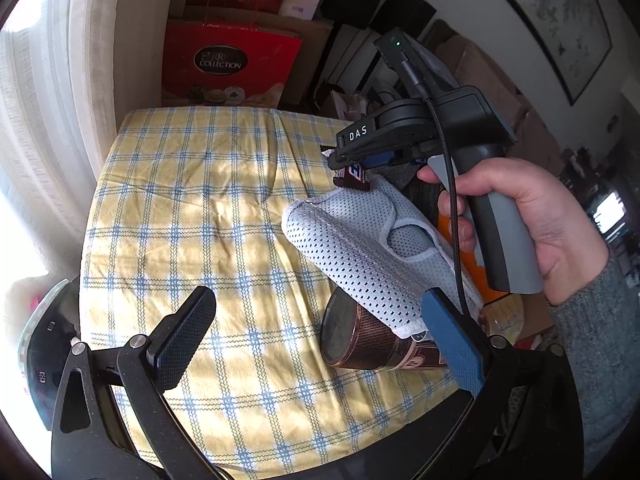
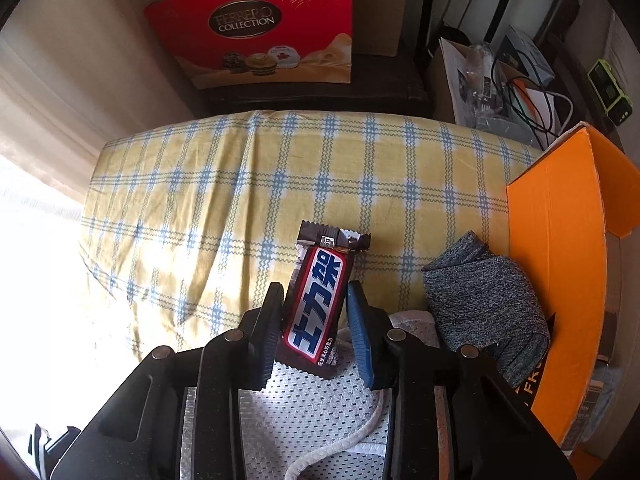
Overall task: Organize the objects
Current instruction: 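Grasp another wrapped chocolate bar with the right tool, then grasp the large brown-labelled jar with the left tool while the right tool carries the bar toward the box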
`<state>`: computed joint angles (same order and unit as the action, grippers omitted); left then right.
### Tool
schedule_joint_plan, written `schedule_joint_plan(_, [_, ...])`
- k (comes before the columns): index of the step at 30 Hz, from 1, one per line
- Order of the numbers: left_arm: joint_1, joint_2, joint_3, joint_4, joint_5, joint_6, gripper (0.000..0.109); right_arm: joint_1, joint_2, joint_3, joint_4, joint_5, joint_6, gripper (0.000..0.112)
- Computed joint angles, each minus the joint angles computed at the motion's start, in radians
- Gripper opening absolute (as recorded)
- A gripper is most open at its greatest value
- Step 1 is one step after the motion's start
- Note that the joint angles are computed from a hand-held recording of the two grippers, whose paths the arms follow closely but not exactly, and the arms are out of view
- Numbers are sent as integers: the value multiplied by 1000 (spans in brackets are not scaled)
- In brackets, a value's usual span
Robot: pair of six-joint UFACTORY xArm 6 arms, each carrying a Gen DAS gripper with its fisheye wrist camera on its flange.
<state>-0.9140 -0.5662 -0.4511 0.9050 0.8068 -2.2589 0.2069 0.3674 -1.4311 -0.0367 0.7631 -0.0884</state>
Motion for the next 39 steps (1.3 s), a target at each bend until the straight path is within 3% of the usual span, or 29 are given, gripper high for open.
schedule_joint_plan(7, [-9,139,-83,42,-78,5,103,-21,-141,103,144,-14,-143,30])
schedule_joint_plan(12, [-25,213,-124,68,-117,-66,103,-40,-275,202,227,-23,-256,30])
schedule_joint_plan(17, [-41,245,-121,131,-156,-297,103,-68,-383,276,295,-14,-351,31])
schedule_joint_plan(26, [10,341,-144,314,-263,-626,101,-124,-496,353,391,8,-459,31])
schedule_joint_plan(30, [20,369,-172,275,-234,-604,101,-152,-515,362,421,19,-489,31])
schedule_joint_plan(39, [102,401,-180,306,-325,-654,103,-194,-521,368,450,30,-529,31])
